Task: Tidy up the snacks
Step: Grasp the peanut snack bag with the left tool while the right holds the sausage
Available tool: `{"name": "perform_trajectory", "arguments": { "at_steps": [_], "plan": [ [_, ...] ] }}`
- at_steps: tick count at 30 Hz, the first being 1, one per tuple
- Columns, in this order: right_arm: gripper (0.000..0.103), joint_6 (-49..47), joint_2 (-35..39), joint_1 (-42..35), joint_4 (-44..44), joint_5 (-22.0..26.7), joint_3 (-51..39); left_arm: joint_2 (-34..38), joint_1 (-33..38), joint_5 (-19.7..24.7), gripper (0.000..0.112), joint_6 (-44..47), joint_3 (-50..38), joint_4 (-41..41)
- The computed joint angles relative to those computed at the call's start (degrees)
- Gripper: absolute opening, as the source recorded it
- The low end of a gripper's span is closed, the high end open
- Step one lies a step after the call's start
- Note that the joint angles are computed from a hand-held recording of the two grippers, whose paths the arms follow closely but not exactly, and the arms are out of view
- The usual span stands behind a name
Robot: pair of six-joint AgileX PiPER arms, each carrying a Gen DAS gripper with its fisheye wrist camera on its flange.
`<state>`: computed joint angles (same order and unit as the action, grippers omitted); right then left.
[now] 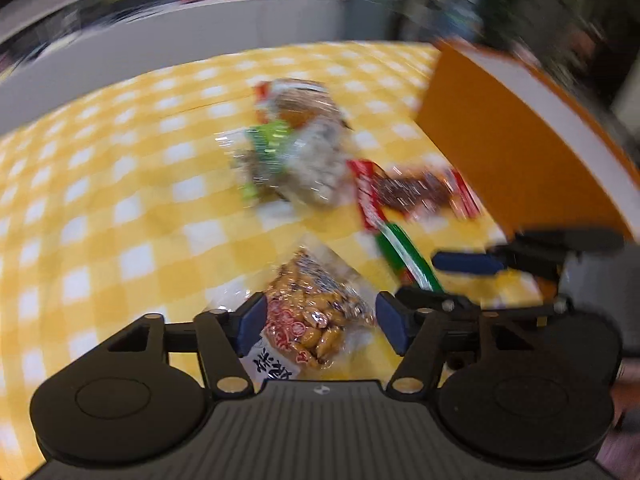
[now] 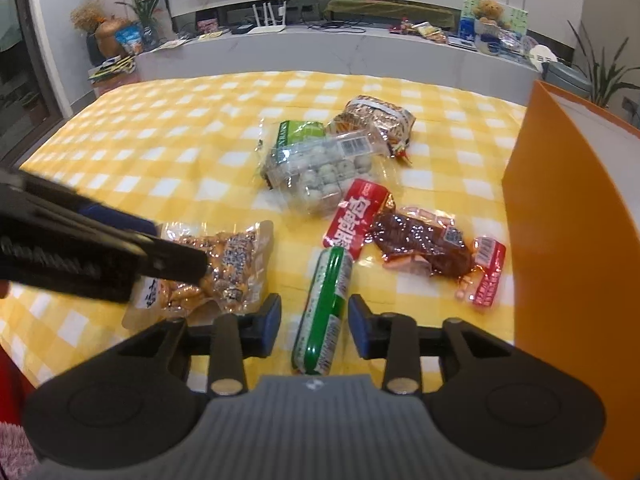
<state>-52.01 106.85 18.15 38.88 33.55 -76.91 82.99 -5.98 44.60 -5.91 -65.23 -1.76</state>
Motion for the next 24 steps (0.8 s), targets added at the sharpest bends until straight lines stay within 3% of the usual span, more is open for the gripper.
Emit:
{"name": "perform_trajectory", "arguments": {
  "at_steps": [8, 19, 24],
  "plan": [
    [0.037, -6.2, 0.2, -1.2, 3.8, 1.1, 1.0, 1.5, 0.4, 2.4, 0.075, 17.8, -1.2, -2.3],
    [0.037, -4.0, 2.0, -1.1, 2.1, 2.4, -1.7, 4.6, -7.1, -2.3, 0.082, 15.6, 1.3, 14.7],
    [0.039, -3.3, 2.9, -1.0, 1.7, 3.2, -2.9, 7.2, -3.6, 1.5, 0.081, 20.2, -2.7, 8.0]
  ]
}}
